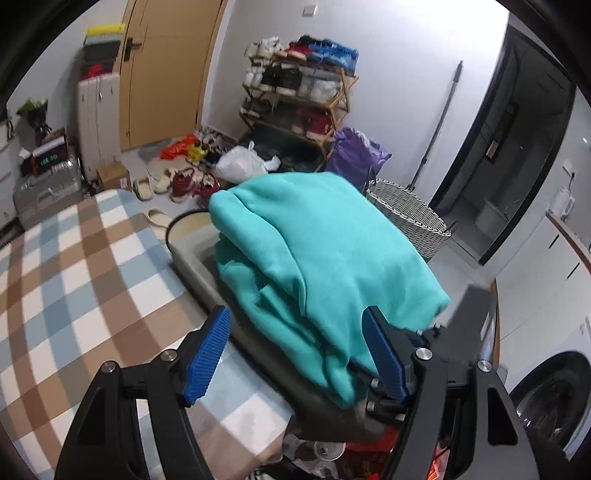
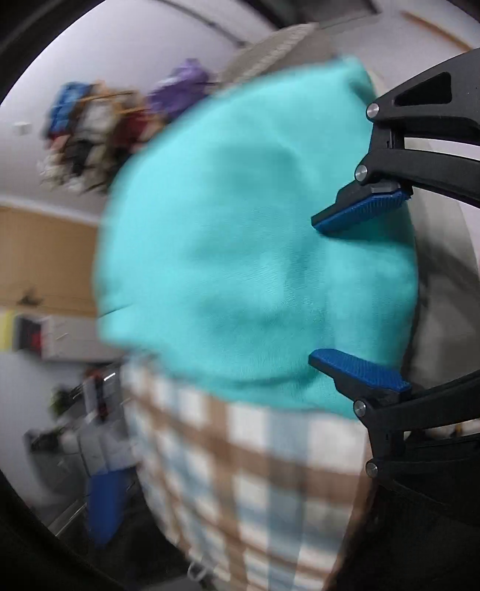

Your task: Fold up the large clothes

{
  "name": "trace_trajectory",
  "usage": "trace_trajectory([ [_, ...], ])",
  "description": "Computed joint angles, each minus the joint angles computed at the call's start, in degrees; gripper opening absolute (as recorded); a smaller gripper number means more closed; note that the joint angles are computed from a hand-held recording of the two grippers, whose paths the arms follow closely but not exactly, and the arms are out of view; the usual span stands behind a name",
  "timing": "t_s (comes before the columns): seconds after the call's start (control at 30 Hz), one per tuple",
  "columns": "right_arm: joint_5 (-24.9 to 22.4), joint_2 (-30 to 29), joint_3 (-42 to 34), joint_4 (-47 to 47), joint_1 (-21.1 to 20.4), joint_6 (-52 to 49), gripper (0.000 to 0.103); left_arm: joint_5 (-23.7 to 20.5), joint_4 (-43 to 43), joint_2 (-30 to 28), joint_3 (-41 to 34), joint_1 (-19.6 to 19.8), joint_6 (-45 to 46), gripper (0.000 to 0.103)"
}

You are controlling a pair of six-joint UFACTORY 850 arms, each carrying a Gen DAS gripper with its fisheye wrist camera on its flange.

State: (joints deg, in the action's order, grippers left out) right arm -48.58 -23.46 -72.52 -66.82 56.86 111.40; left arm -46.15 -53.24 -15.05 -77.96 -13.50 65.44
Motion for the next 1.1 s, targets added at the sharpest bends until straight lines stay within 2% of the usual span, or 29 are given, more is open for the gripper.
trace_trajectory([
  [0.07,-0.9,1.29,0.3,0.97,0.69,3.15,0.065,2.65,-2.87,3.04,3.41,0.17,3.94,0.069],
  [0.13,-0.97,5.06,3.93,-4.56,2.8,13.16,0.064,4.85,-8.04,7.04,7.91,0.69,9.66,0.07],
  [0.17,-3.68,6.38,5.02,-6.83,4.67,16.91,0.064,5.79,-12.15,9.27,10.59,1.15,13.92,0.074],
  [0.2,-8.05,7.01,5.28,-7.82,7.1,19.16,0.068,6.64,-15.92,11.21,12.91,1.3,17.5,0.085],
  [0.27,-15.76,7.72,5.16,-9.46,11.88,21.58,0.079,7.34,-23.48,14.72,17.19,1.94,24.68,0.087],
  [0.3,-21.14,7.4,4.6,-10.06,14.52,23.02,0.088,7.22,-26.67,16.38,19.07,2.24,27.73,0.087],
  [0.33,-26.77,6.71,3.87,-10.63,16.91,25.02,0.099,7.48,-28.37,17.5,20.32,2.19,29.35,0.088],
  [0.37,-30.51,6.28,3.5,-10.92,18.34,26.6,0.103,7.85,-29.19,18.49,21.33,2.13,30.04,0.088],
  [0.4,-35.24,5.49,2.73,-10.99,20.3,28.7,0.103,7.99,-29.54,19.33,22.18,2.15,29.62,0.091],
  [0.47,-41.43,4.44,2.1,-12.0,22.86,32.27,0.103,6.87,-29.73,20.31,23.24,2.22,28.81,0.1],
  [0.57,-47.71,2.53,-0.24,-10.74,25.06,33.29,0.103,8.39,-35.67,23.04,26.29,1.83,34.33,0.102],
  [0.7,-51.39,0.24,-2.32,-9.94,26.19,33.16,0.103,13.87,-41.41,25.59,28.72,-0.31,40.54,0.102],
  [1.0,-53.76,-2.15,-4.56,-11.47,26.89,31.77,0.103,15.93,-45.24,23.02,27.7,-1.33,42.93,0.102],
  [1.1,-54.26,-2.43,-4.89,-11.79,27.01,31.88,0.103,17.93,-46.78,22.55,27.47,-2.1,44.12,0.102],
])
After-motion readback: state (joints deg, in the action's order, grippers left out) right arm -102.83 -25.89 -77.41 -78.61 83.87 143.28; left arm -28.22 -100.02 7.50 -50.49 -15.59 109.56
